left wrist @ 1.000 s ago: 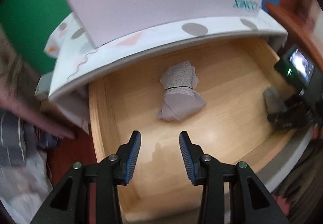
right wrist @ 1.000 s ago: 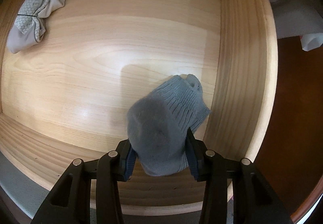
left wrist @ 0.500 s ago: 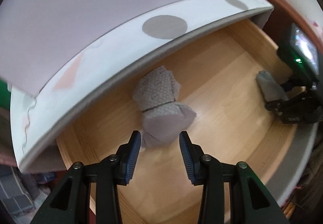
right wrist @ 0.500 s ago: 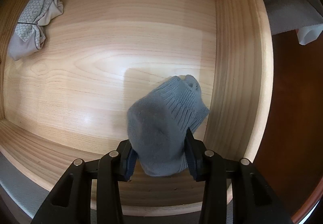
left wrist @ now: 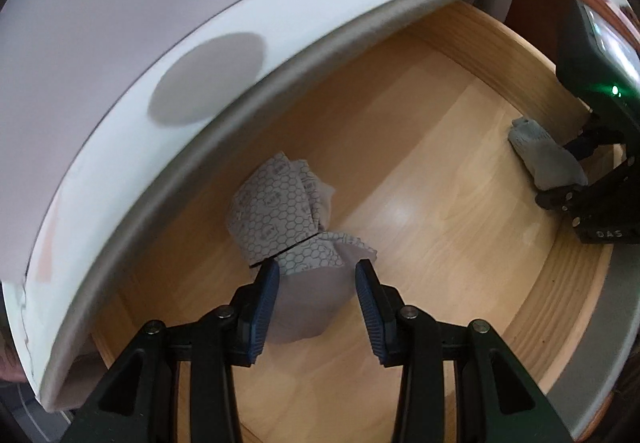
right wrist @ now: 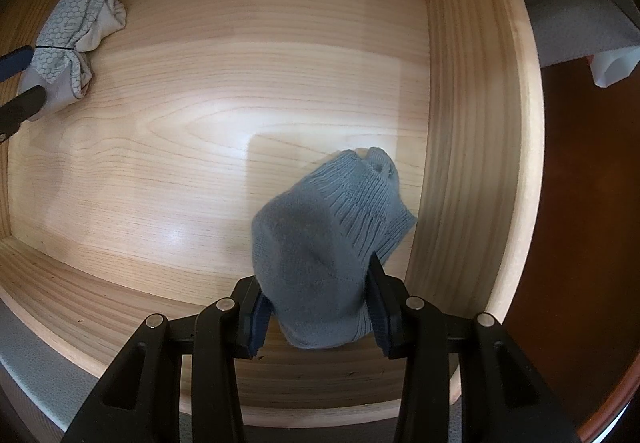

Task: Take underwear out of drawer
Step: 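Close the left tool on the grey hexagon-print garment while the right tool holds the grey sock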

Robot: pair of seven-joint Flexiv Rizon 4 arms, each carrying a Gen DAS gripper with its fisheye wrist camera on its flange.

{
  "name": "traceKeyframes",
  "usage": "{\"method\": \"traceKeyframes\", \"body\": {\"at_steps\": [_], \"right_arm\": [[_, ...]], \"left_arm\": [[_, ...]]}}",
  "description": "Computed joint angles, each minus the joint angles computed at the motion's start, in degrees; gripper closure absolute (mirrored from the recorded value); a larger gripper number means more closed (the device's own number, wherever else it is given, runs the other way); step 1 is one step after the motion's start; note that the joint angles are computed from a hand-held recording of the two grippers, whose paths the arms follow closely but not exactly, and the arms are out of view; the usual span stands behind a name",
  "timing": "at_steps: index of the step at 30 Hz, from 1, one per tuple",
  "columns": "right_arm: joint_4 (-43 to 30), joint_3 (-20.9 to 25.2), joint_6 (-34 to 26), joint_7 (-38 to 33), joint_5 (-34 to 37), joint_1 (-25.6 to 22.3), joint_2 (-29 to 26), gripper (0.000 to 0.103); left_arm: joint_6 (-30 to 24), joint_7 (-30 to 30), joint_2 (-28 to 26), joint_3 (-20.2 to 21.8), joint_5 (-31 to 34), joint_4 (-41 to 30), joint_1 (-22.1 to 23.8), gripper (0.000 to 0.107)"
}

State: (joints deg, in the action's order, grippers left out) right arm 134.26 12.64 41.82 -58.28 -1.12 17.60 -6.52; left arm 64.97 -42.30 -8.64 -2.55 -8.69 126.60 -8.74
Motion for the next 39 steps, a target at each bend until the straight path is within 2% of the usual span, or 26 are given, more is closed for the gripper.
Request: {"method": "traceKeyframes", "body": {"at_steps": [4, 8, 10, 14, 18, 20, 25, 29, 33, 36, 39], "right_arm": [[0.0, 0.0, 0.3, -0.1, 0.0, 0.0, -0.2, 0.063], [0.0, -0.1, 0.5, -0.3, 0.2, -0.1, -0.3, 0.063], [0.7, 0.0, 2.6, 0.1, -0.1, 0.1, -1.7, 0.063], [0.7, -0.1, 2.9, -0.3, -0.1, -0.1, -1.7, 0.063], [0.8, -0.1, 3.4, -0.4, 0.0, -0.2, -2.2, 0.063], [0.8, -0.1, 3.5, -0.4, 0.0, -0.2, -2.2, 0.063], [0.8, -0.1, 4.1, -0.4, 0.1, -0.3, -2.6, 0.063], [0.8, 0.0, 4.2, -0.4, 0.1, -0.3, -2.7, 0.063], [0.7, 0.0, 4.2, -0.5, 0.1, -0.3, -2.7, 0.063], [0.8, 0.0, 4.5, -0.5, 0.2, -0.3, -2.9, 0.063], [0.7, 0.0, 4.6, -0.6, 0.2, -0.3, -3.0, 0.063]], "left_arm": [[-0.2, 1.4, -0.6, -0.6, -2.6, -0.4, 0.5, 0.066], [1.0, -1.3, -1.8, 0.3, 0.4, -1.4, -0.1, 0.066], [0.4, -2.0, -1.9, 0.4, 1.1, -1.9, 0.0, 0.066], [-4.0, -2.2, -1.5, 0.2, 0.4, -3.7, 0.5, 0.066], [-6.7, -4.3, -2.8, -0.3, -1.1, -6.4, 0.4, 0.052], [-7.0, -6.0, -3.6, -0.1, -0.3, -7.4, 0.1, 0.051], [-3.4, -10.1, -5.5, 0.3, 2.6, -8.3, -0.7, 0.049], [-0.4, -8.4, -5.9, -0.3, 1.9, -7.5, -0.2, 0.049], [1.1, -5.9, -4.7, -0.3, 1.4, -5.2, 0.7, 0.05], [1.1, -6.4, -5.1, -0.1, 1.4, -5.5, 0.6, 0.06], [-1.8, -7.8, -4.9, 0.4, 1.3, -6.7, 0.7, 0.068]]}}
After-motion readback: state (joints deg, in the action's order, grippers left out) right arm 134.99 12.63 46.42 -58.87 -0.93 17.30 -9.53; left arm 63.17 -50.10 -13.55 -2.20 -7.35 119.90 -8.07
